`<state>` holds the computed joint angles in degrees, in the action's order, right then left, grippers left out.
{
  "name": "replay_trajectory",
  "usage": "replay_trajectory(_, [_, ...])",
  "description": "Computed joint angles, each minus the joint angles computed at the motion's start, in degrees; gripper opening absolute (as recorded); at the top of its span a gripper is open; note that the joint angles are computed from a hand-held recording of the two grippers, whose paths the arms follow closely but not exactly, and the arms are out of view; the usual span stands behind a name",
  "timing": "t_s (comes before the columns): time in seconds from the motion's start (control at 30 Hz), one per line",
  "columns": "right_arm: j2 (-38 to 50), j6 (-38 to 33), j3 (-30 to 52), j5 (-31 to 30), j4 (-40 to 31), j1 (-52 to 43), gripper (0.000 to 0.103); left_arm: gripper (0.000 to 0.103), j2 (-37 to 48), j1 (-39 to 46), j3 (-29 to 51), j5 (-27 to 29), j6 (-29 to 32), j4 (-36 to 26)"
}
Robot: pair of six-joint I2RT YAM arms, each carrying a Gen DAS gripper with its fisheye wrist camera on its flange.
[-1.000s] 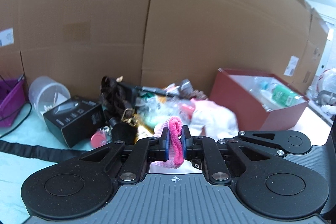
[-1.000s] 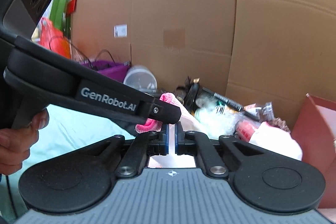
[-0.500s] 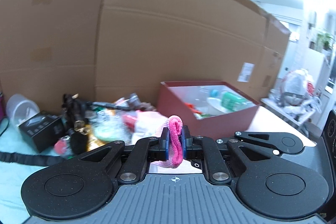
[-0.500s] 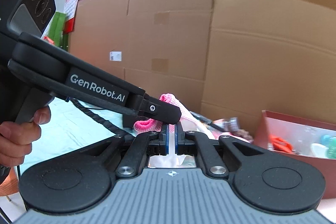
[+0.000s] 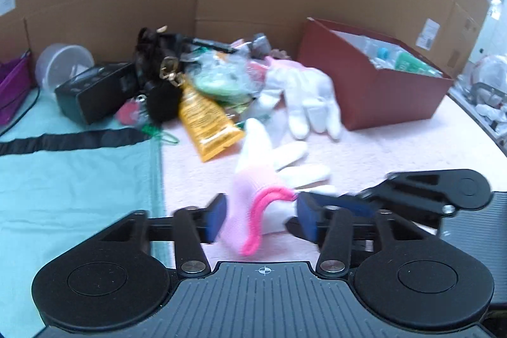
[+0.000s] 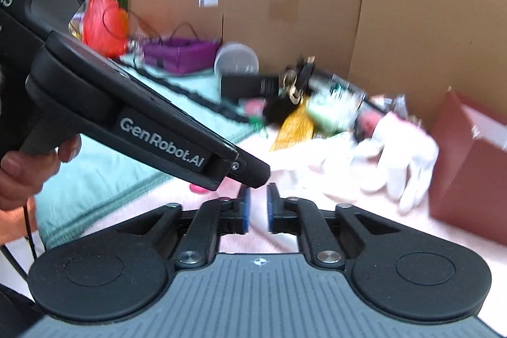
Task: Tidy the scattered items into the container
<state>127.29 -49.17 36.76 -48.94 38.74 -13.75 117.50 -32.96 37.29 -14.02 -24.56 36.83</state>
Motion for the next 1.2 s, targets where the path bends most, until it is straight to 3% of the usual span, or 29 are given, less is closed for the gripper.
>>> replay_trajectory(0.07, [0.48,1.43,0.17,0.00,2.28,-1.27,0.048,0.085,-0.16,1.30,-0.56,1.71,1.35,1.56])
replay_trajectory(0.1, [0.49,1.98,0.23,-0.35,3.13,-2.37,0.060,0.086,-0.22,1.94,-0.57,2.64,1.97,2.04])
replay_trajectory(0.2, [0.99,2.56,0.46,-0.57,4.40,-4.23,0.066,0.087,-0.18,3.52,1.50,6.07,3.46,0.60])
replay_trajectory(0.27, [1.50,0.90,2.34,-0.01,0.94,-4.11,0.074,0.089,-0.06,4.51,2.63,9.94,4.33,0.10])
replay_trajectory(0.4, [3.32,-1.49,1.49,0.33,2.89,-3.07,0.074,0.088,2.90,4.78,6.69,11.00,5.96,-2.15])
replay_trajectory(0.47, [4.46,-0.59,2.17,1.62,3.95,-1.57,0.074,0.076,4.78,5.17,8.55,10.71,6.26,-3.92])
replay_trajectory(0.77, [5.90,3.45,9.49,5.15,-5.34,1.22,0.076,0.042,7.67,6.14,10.75,10.89,6.48,-6.49])
replay_trajectory(0.87, [5.90,2.55,10.82,4.76,-8.09,1.60,0.060,0.045,7.69,6.45,10.36,10.93,6.05,-5.78])
replay_trajectory(0.9, [5.84,1.79,11.60,3.96,-10.42,1.58,0.047,0.046,7.70,6.52,10.31,10.71,5.91,-5.81])
replay_trajectory(0.93, [5.47,1.06,11.50,3.36,-11.79,1.48,0.039,0.047,7.78,6.63,10.34,10.69,5.86,-5.92])
replay_trajectory(1.0, [5.05,0.13,11.19,2.88,-12.71,1.46,0.030,0.044,7.87,6.77,10.16,10.77,5.47,-5.74])
replay_trajectory(1.03, [5.10,-0.11,11.78,2.39,-14.09,1.42,0.022,0.024,7.76,6.67,9.95,10.46,5.41,-5.56])
replay_trajectory(1.07, [5.16,-0.32,12.19,1.92,-15.10,1.29,0.020,0.014,7.50,6.55,9.75,10.15,5.27,-5.56])
replay_trajectory(1.2, [4.85,-0.08,12.25,0.84,-16.40,0.40,0.012,0.006,5.20,5.93,8.50,9.93,4.22,-5.86])
